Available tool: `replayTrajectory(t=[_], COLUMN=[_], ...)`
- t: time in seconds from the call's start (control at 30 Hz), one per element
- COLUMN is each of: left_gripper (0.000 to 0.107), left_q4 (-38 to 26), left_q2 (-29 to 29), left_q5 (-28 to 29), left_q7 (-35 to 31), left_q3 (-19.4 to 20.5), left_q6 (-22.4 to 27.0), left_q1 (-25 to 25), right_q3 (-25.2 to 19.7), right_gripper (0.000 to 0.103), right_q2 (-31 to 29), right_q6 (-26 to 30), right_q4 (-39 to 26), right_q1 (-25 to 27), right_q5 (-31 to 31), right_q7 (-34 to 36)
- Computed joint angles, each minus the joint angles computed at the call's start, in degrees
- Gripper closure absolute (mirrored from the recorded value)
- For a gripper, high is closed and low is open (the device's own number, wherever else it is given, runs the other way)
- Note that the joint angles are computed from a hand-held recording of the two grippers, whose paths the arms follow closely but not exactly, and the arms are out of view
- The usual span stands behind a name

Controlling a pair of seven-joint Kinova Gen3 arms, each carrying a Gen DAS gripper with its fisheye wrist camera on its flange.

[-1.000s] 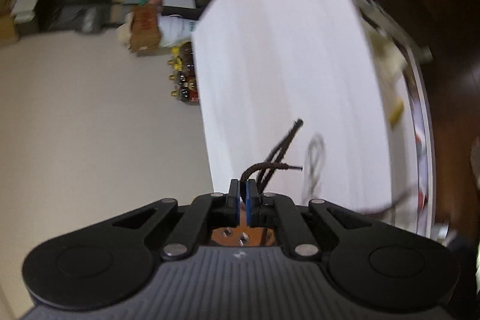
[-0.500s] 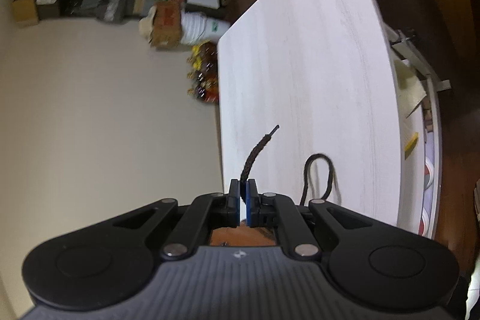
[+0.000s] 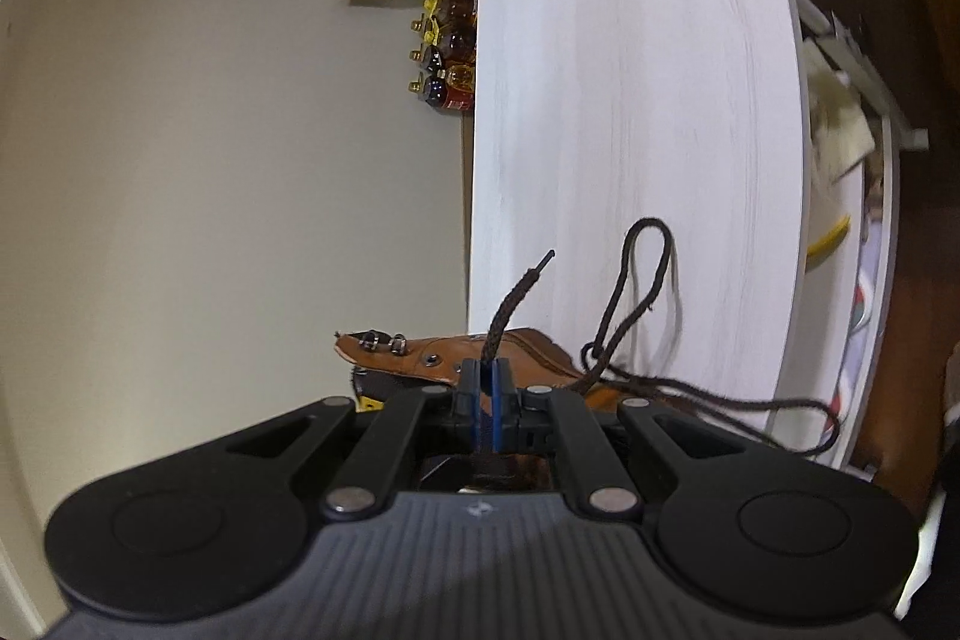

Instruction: Lace up shoes with both hands

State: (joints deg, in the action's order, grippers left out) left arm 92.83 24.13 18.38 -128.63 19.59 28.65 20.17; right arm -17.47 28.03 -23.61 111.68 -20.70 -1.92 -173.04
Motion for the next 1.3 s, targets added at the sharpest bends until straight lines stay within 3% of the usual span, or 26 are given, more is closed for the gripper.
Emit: replayTrajectory(t=[0.13, 0.37, 0.4, 0.53, 0.7, 0.97, 1.17, 1.3], left_gripper=[0.095, 0.097, 0.103, 0.104, 0.104, 0.104, 0.104, 0.104], left_q4=[-0.1, 0.3, 0.2, 0.0, 2.5, 5.9, 8.6, 9.8], left_q2=[0.7, 1.4, 1.6, 1.5, -1.0, -3.3, -4.2, -4.6], left_q5=[-3.5, -4.1, -3.2, -1.9, -0.5, 2.8, 4.8, 7.0], left_q7=[0.0, -3.5, -4.7, -4.6, -4.1, 3.2, 1.3, -1.4], left_q3=[-0.9, 1.4, 2.7, 2.1, 0.5, -3.8, -2.9, -2.1], left_q6=[-1.7, -3.5, -3.4, -1.7, 1.5, 6.2, 5.2, 4.2], left_q1=[2.9, 1.7, 0.6, 0.2, -1.2, -3.7, -5.9, -7.3], right_q3=[-2.3, -4.6, -4.9, -7.1, -8.9, -15.0, -20.8, -21.3], right_gripper=[0.099, 0.099, 0.099, 0.098, 0.088, 0.087, 0.081, 0.077], right_q2=[0.2, 1.0, 1.1, 1.5, 2.6, 10.2, 17.4, 20.6], right_q6=[-2.0, -2.4, -2.2, -0.8, 0.4, -0.6, 1.3, -0.9], right_q4=[1.4, 1.2, 1.0, 0.3, 0.2, -2.6, -8.5, -10.1], right_q1=[2.7, 6.1, 6.4, 9.0, 11.2, 15.2, 18.1, 17.5], right_q5=[3.1, 10.0, 10.7, 15.1, 16.7, 24.0, 32.6, 33.1], right_q7=[-2.9, -6.9, -7.3, -9.8, -13.6, -20.4, -23.6, -25.5])
